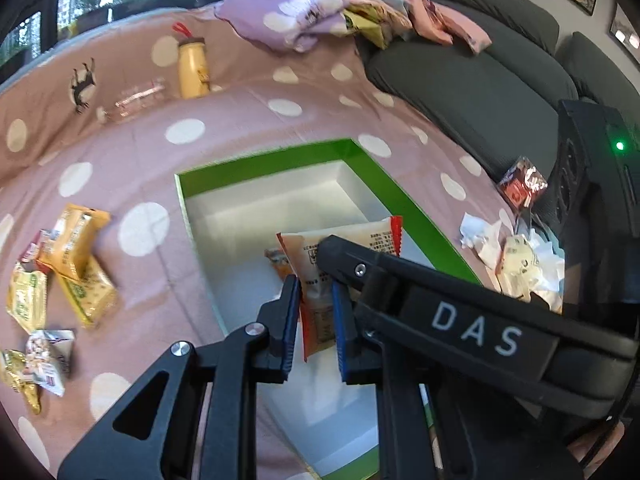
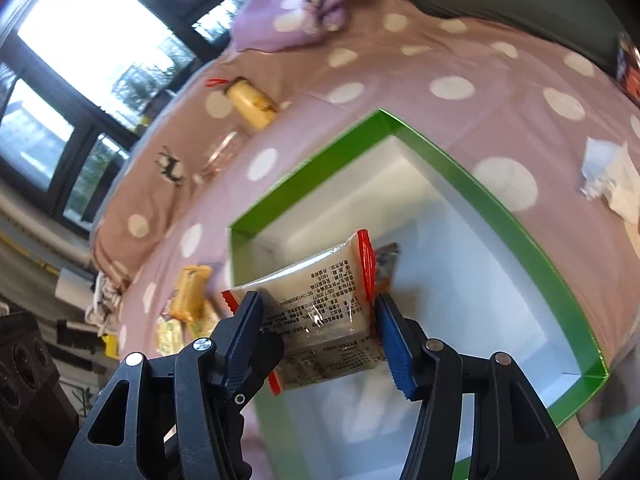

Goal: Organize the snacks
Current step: 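Lower the cracker packet into the box beside the panda bag and release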

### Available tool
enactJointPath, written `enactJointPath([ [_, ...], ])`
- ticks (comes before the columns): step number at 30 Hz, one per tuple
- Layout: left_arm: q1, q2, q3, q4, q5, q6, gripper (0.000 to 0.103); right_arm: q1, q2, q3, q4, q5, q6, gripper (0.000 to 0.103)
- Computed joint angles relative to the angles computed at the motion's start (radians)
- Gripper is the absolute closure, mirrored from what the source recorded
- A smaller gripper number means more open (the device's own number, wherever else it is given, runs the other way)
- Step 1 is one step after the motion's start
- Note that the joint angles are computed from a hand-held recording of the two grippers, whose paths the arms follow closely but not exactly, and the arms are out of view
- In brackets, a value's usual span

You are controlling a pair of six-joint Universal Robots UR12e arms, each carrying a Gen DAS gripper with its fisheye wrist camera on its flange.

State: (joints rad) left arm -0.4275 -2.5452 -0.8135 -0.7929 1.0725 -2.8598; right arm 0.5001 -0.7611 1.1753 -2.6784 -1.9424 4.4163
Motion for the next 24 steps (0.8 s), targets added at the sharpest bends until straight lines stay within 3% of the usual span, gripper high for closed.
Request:
enactJointPath([
  [8, -0.010, -0.032, 0.055, -0.113, -0.002, 0.002, 0.089, -0.018, -0.012, 0.027, 0.067, 0.057, 0.066, 0.042],
  [16, -0.014, -0.036, 0.065, -0.129, 0.021, -0.007, 0.085, -0.027, -0.011, 0.042, 0.034, 0.080, 0.065, 0.038],
  [21, -0.008, -0.046, 0.079, -0.138, 0.021, -0.051, 0.084, -0.033, 0.000, 0.038, 0.005, 0.106, 0.049, 0.035],
  [24, -0.012, -0.044, 0.076, -0.125, 0.075, -0.058, 0.084, -0.039, 0.014, 0.031, -0.032, 0.142, 0.027, 0.035],
])
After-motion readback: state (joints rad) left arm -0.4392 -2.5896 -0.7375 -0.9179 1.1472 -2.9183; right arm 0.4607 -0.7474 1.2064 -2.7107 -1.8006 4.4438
